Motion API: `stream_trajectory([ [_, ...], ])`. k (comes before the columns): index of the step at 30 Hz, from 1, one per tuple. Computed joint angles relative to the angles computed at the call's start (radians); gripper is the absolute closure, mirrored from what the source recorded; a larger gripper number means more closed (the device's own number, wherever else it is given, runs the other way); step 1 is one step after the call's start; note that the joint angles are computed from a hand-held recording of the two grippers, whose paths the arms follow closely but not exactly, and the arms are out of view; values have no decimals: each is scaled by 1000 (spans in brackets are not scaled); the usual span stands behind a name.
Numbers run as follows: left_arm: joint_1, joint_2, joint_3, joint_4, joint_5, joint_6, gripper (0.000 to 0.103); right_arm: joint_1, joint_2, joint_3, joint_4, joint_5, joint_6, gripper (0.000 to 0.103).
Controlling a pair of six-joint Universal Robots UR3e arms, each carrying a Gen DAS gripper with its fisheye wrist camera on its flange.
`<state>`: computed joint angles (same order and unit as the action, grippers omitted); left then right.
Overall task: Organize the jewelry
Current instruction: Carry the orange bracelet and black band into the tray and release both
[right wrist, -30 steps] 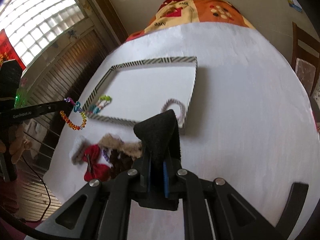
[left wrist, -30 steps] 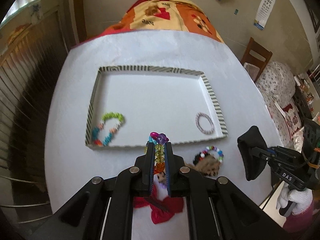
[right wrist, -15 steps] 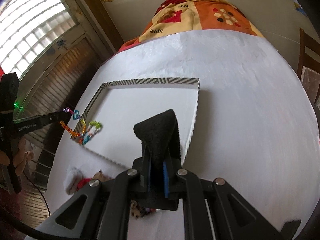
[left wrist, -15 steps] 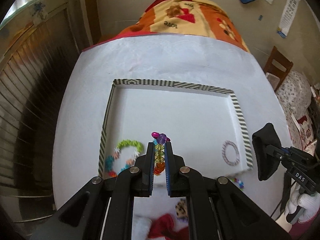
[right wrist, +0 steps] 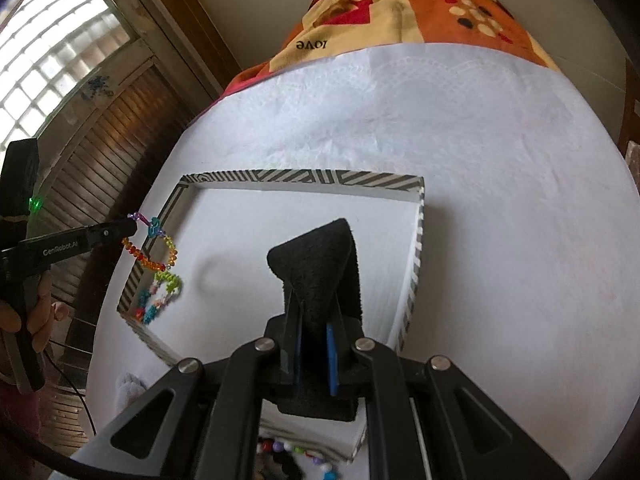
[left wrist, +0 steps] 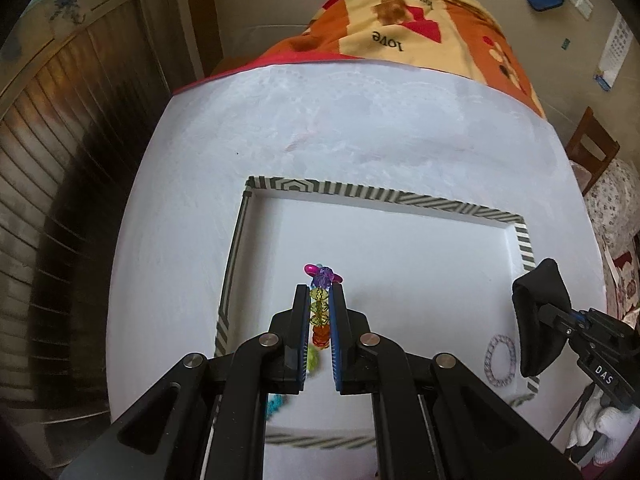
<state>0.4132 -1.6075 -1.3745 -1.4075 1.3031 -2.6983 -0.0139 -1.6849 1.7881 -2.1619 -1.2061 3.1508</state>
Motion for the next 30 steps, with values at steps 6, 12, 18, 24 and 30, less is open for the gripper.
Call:
stream_trajectory([
  [6, -32, -52, 31, 21, 12, -27, 103, -1, 66, -40, -14, -6, -1, 94],
  [12, -48, -93, 47, 44, 26, -49, 103, -7, 115, -59, -22, -14, -3, 94],
  [18, -44, -140, 31, 105, 80, -74, 103, -15, 161, -50, -53, -23, 9, 94],
  [24, -20, -180, 15, 151, 123, -98, 103, -8, 206, -48, -105, -33, 39, 94],
  [30, -10, -197, -6, 185, 155, -119, 103, 13, 237, -35, -172, -87, 81, 94],
])
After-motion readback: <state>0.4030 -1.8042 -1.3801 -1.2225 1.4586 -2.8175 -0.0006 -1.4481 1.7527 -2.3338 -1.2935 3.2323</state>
